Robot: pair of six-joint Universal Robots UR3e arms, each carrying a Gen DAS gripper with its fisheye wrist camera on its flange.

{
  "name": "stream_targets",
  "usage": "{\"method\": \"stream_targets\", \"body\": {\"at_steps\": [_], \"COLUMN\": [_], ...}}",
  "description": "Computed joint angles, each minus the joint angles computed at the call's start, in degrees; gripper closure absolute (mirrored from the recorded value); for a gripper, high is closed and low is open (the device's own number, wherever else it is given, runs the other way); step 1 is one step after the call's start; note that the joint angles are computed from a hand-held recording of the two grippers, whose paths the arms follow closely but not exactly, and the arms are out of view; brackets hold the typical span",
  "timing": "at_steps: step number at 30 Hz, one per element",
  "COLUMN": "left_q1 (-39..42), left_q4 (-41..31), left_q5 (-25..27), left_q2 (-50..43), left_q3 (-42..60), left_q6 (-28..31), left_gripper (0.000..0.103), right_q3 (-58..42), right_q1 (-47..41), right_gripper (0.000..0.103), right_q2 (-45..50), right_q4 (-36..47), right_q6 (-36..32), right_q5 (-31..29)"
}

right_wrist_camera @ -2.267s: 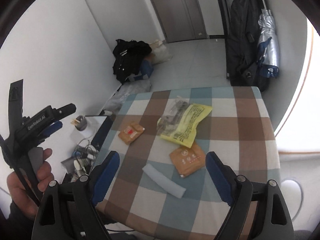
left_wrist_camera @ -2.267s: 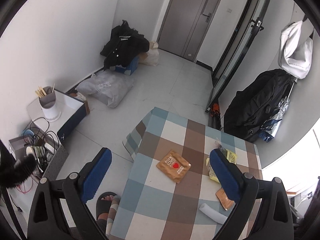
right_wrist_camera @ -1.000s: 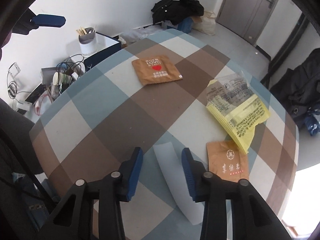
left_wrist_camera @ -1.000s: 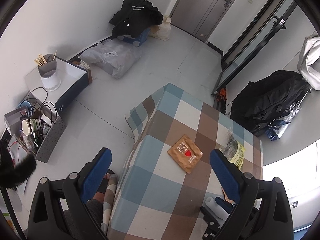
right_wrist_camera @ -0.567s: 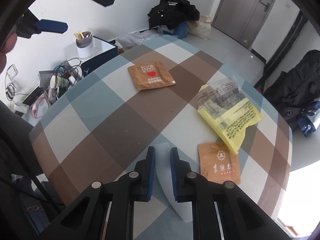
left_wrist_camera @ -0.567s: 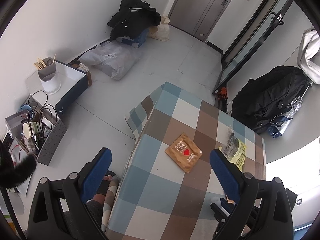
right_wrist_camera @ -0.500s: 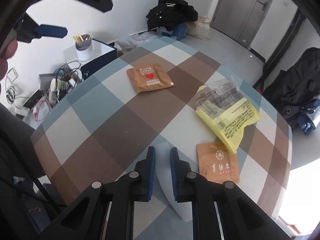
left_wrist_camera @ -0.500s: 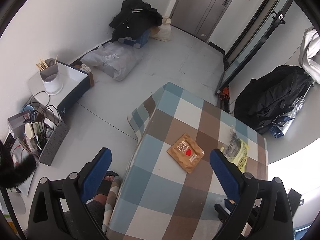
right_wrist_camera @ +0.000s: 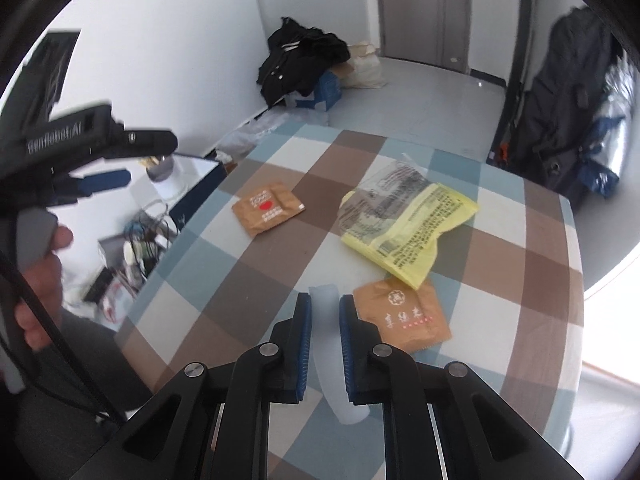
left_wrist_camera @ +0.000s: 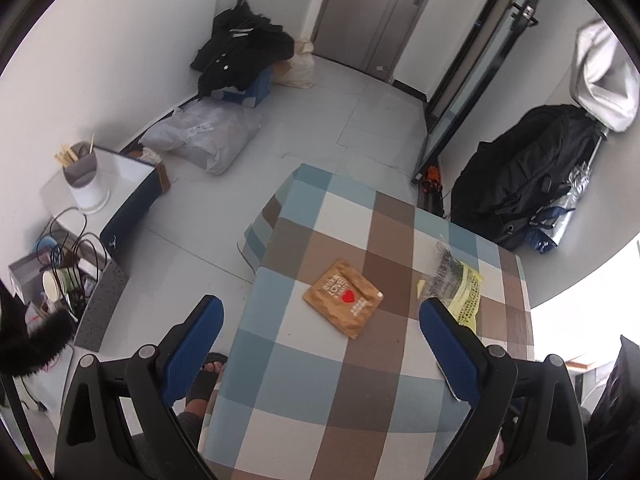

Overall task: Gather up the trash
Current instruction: 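Grasp the clear-and-yellow snack bag with the left gripper while the right holds the strip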

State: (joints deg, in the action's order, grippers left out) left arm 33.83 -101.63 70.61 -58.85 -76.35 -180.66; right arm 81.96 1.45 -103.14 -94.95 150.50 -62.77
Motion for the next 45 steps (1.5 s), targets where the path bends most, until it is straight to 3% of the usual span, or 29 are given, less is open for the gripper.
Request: {"method": "stream_targets", "body": {"at_steps": [4, 10, 16, 19, 22, 26, 30, 33, 37, 42, 45], "left_q1": [-4.4, -15.2, -22.7, -26.8, -33.3, -36.6, -36.5, -37.4, -38.3, -36.8, -38.2], "left_q4": [0.4, 5.2, 5.7, 5.8, 4.8, 5.9, -0.9, -2.8, -12.5, -15.4, -17.2], "left_q5": [1.0, 7.2, 10.1, 10.3, 16.0, 16.0, 13.1, 13.6, 15.6, 15.4, 18.6], "left_q2": [-2.5, -7.9, -16.0, -22.3, -31.3, -39.1, -49.1, -53.8, -62.3, -63.3, -65.5], "left_q3": [0.8, 1.9, 9.7, 15.0, 22.7, 28.2, 39.5, 44.7, 57.1, 58.5, 62.2], "left_q6": [-1.8, -6.1, -7.1, -5.0, -3.0, 2.6, 4.2, 3.5, 3.1, 4.2, 5.1], "left_gripper": [0.006, 0.006, 0.006, 0.006, 0.006, 0.006, 0.006, 0.006, 0.006, 0.006, 0.006], "right_q3": [-1.7, -4.0, -4.7, -5.0, -5.9, -7.0, -7.9, -7.5, -8.0, -10.4, -10.9], "right_q1": [-5.4, -14.9, -21.5, -23.3, -24.9, -26.4, -28.2, -28.7, -29.2, -31.1, -30.9], "right_gripper": [0.09, 0.09, 0.09, 0.09, 0.09, 0.09, 0.09, 0.09, 0.09, 0.09, 0.09], "right_q2": [-0.6, -0.3, -1.2, -1.1, -1.1, -1.5, -1.8, -2.2, -2.2, -1.3, -1.2], "right_q4": [5.7, 15.0, 21.4, 23.6, 26.5, 29.4, 31.9, 31.1, 31.9, 35.8, 36.7], "right_q6": [-1.9, -6.0, -10.6, -12.3, -14.2, -16.6, -19.0, -18.9, -20.6, -22.2, -23.3], "right_q5": [3.8, 8.6, 11.0, 11.6, 12.4, 14.1, 15.2, 14.4, 14.5, 15.8, 15.8]}}
